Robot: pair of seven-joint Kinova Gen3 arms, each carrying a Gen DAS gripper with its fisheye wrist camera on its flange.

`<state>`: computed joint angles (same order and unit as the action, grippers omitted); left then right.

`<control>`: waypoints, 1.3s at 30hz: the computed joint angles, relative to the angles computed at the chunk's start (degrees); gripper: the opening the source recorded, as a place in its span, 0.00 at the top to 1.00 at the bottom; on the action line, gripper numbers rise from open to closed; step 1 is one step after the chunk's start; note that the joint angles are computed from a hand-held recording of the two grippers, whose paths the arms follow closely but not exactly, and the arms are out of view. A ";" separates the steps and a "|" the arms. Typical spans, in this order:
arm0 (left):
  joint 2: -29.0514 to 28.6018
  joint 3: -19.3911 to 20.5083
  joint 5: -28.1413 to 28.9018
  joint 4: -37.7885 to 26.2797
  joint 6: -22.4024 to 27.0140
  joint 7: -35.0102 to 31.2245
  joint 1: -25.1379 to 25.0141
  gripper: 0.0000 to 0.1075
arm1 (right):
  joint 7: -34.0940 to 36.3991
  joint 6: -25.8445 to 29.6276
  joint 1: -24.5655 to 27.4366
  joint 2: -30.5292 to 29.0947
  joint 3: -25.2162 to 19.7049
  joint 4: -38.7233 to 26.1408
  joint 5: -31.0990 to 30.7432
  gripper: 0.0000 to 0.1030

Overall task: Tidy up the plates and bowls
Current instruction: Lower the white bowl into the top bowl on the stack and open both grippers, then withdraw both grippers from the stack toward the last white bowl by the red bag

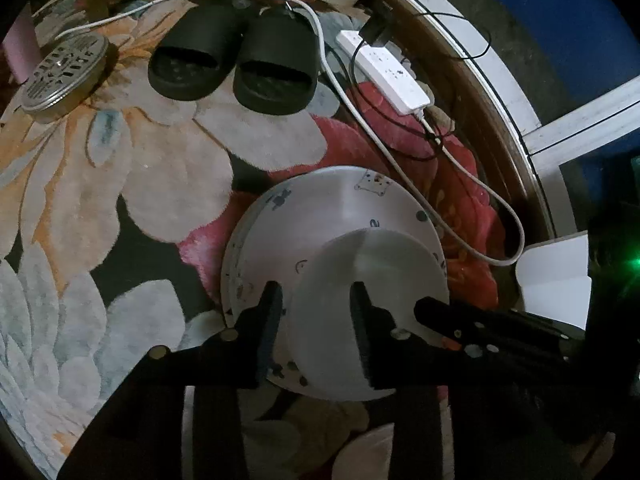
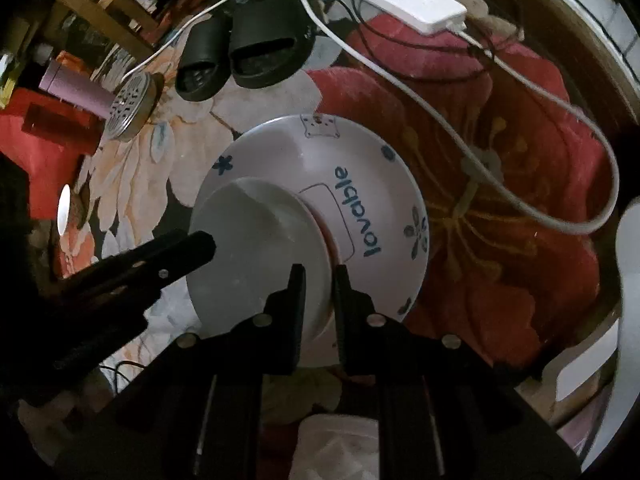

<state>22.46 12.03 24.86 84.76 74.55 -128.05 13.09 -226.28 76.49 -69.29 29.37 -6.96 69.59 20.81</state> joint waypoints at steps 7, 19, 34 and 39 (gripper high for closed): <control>-1.75 -1.28 -0.32 0.22 -1.24 -2.10 -2.24 0.07 | 1.76 3.95 0.51 0.94 0.05 -3.38 -0.60 0.83; -0.95 -3.30 -4.68 -1.05 -4.49 -0.21 -5.26 0.06 | 10.18 14.36 -0.49 6.97 3.13 -16.36 1.51 0.08; 0.86 -4.30 -6.63 -2.53 -4.43 -1.04 -9.31 0.05 | 20.48 16.15 0.47 13.77 6.24 -28.60 -0.48 0.07; 1.53 -4.64 -7.28 -3.09 -4.39 -1.36 -10.36 0.05 | 24.99 18.13 0.84 16.97 7.43 -34.81 -1.35 0.07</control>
